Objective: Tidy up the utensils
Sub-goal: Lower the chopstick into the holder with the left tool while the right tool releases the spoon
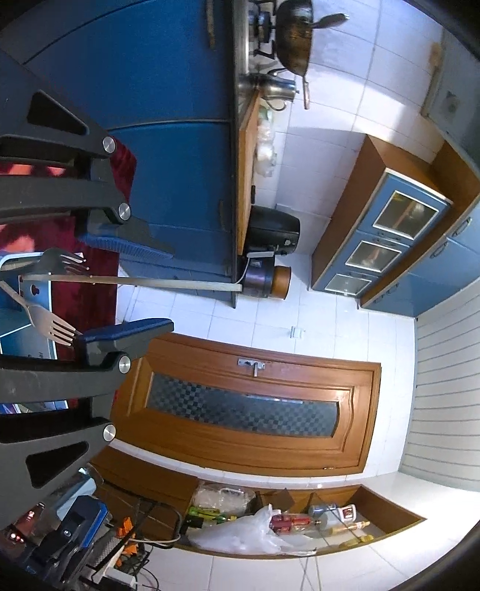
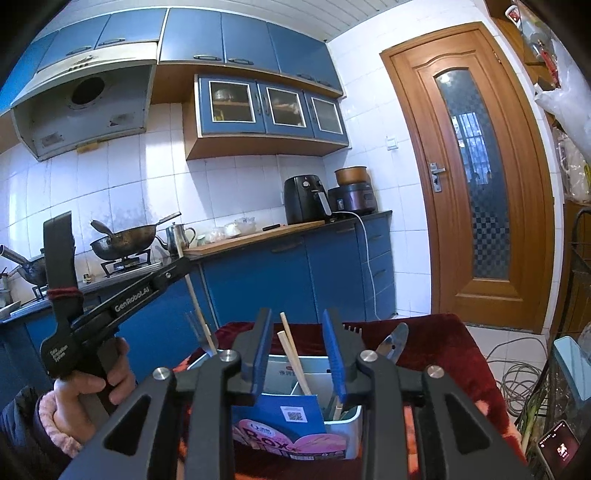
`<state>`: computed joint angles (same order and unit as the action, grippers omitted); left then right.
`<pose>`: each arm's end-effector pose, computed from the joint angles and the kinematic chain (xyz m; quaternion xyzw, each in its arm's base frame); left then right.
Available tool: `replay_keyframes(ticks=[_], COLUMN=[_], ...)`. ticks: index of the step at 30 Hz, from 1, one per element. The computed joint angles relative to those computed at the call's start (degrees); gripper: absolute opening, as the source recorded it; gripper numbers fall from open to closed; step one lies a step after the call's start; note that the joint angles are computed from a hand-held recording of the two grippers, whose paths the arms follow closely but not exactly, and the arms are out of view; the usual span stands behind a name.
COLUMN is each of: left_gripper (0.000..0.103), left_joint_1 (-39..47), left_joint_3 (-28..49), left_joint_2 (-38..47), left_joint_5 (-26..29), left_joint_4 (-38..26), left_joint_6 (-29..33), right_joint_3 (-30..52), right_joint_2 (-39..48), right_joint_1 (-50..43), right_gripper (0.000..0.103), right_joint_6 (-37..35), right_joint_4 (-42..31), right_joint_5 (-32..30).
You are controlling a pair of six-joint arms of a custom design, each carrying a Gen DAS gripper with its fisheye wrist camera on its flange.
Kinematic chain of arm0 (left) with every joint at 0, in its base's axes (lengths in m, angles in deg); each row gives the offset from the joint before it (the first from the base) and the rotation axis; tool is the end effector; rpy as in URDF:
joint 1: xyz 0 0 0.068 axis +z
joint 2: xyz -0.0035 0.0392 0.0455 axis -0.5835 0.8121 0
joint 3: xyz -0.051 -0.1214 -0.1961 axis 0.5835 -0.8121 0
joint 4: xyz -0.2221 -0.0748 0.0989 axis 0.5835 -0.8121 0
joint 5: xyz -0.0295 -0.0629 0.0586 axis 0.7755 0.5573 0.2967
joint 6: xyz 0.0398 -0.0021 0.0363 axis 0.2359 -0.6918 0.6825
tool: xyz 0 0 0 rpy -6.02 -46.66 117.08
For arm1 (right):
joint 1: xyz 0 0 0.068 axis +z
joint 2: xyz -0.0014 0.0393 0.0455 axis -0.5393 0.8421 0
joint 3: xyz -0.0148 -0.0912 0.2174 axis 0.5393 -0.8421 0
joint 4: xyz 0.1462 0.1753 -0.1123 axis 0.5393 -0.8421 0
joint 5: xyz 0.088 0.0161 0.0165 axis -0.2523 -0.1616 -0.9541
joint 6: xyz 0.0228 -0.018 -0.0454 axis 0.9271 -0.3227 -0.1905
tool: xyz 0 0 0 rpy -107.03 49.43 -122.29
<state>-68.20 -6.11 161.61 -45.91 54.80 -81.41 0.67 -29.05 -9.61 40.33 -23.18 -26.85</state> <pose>0.3494 -0.2215 0.2753 0.1377 0.7282 -0.2325 0.6298 0.1989 0.0689 0.2639 0.0751 0.7622 0.0516 0.6409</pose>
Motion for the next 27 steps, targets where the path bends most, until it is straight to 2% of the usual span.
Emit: replay_keyframes(ticks=[5,8,12,14,20,27], left_gripper=[0.035,0.035,0.034,0.005,0.004,0.004], left_joint_1=[0.5,1.2,2.8,3.4,4.7,4.5], left_joint_3=[4.5,14.7,26.3,28.5,33.9,31.1], left_joint_2=[0.0,3.7,9.0,9.7,10.3,7.0], left_joint_5=[1.1,1.7,4.1,5.4,8.5,8.7], left_joint_4=[-6.0,-16.8,-25.9,-27.4,-31.7,-29.4], left_joint_6=[0.6,1.6,1.0,0.7,-0.6,-1.1], right_joint_3=[0.2,0.1,-0.3,-0.7,-1.5,-1.7], right_joint_2=[-0.7,-1.4,-1.9,-2.3,-2.8,-3.1], right_joint_1=[1.3,1.6,2.0,2.0,1.3,1.0], right_gripper=[0.031,0.031,0.032,0.032,0.032,0.032], right_joint_6=[0.2,0.2,0.5,0.8,2.3,2.9], right_joint_4=[-1.5,-2.0,-1.7,-1.7,-2.1,-2.4], right_joint_5=[0.9,1.1,1.3,1.1,0.1,-0.5])
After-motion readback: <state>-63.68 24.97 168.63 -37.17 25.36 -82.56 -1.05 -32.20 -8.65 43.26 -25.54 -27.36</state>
